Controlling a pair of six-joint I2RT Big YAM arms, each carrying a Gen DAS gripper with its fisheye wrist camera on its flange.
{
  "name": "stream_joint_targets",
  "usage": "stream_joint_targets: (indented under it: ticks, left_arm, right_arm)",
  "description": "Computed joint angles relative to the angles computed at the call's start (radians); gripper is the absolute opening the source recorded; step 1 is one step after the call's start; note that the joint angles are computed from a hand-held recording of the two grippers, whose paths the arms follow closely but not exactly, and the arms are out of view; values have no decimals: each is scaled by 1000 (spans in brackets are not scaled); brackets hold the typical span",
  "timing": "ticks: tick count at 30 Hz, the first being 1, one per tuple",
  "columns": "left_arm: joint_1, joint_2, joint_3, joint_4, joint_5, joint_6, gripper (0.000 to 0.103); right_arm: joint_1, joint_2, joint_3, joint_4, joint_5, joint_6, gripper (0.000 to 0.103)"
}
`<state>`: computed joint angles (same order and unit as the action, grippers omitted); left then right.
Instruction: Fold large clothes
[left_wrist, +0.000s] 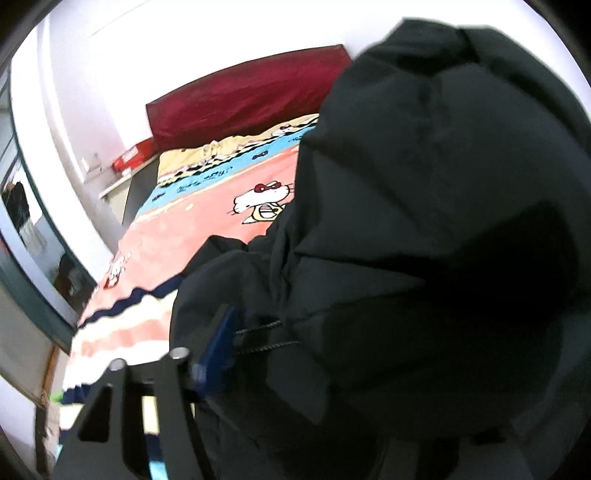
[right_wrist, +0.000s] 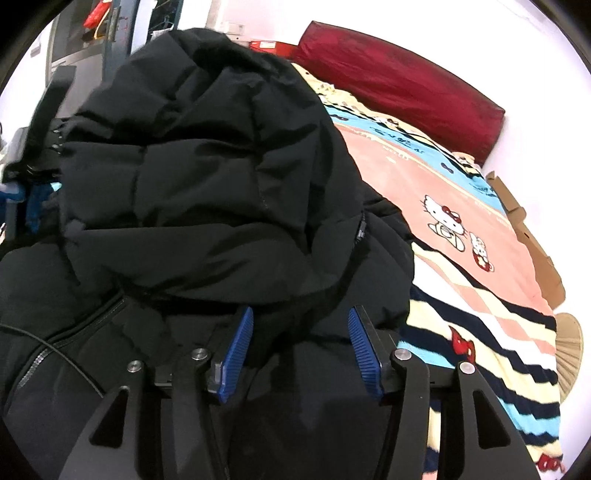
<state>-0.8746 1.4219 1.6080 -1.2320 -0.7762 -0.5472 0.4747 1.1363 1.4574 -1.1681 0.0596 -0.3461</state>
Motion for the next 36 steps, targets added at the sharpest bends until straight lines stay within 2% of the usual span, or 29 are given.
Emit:
stream_joint_targets:
  ticks: [3, 5, 6, 9, 10, 12, 13, 15, 18, 19, 20, 22, 25, 27, 30, 32, 34, 36]
  left_arm:
    - [19, -28, -44, 82, -1, 119, 73]
    - [33, -24, -50, 96, -18, 248, 76]
    - [38, -28, -51, 107, -6, 283, 76]
    - [69, -80, -102, 187, 77, 403, 76]
    - [84, -91, -118, 189, 86, 435, 76]
    - [102, -117, -131, 206, 130, 427, 76]
    - [95, -137, -140, 260, 158, 435, 76]
    - [72, -161, -163, 332, 193, 504, 76]
    - [46, -160, -161, 319, 349, 599, 77]
    - [33, -162, -167, 324, 380, 617, 79]
    - [25, -166, -176, 337, 387, 620, 81]
    - [19, -173, -185, 352, 397, 579, 81]
    - [27, -210, -195, 388, 448, 526, 81]
    - [29, -219, -162, 389, 455, 496, 81]
    - [63, -179, -47, 352, 488, 415, 81]
    - [113, -105, 67, 302, 542, 361, 81]
    - [149, -18, 185, 262, 526, 335, 81]
    - [188, 40, 257, 243, 560, 303, 81]
  right_arm:
    - [8, -7, 6, -17, 10, 8, 55]
    - [11, -3, 11, -24, 17, 13, 56]
    - [11, 1, 14, -28, 21, 15, 56]
    - [16, 11, 25, -35, 40, 21, 57]
    - [16, 14, 30, -37, 41, 24, 57]
    - [15, 19, 40, -38, 41, 32, 57]
    - [15, 21, 44, -37, 39, 35, 58]
    - [19, 23, 52, -34, 41, 37, 59]
    - [25, 31, 67, -36, 35, 53, 60]
    - [26, 34, 74, -41, 23, 63, 60]
    - [30, 36, 81, -43, 4, 73, 60]
    - [48, 31, 90, -35, -26, 83, 60]
    - [92, 29, 109, -23, -32, 84, 60]
    - [101, 39, 136, -22, -43, 87, 60]
    - [92, 100, 226, -28, -69, 94, 61]
    - [86, 154, 295, -25, -72, 90, 61]
    - [80, 228, 384, -42, -92, 102, 61]
    - [74, 300, 469, -51, -109, 120, 61]
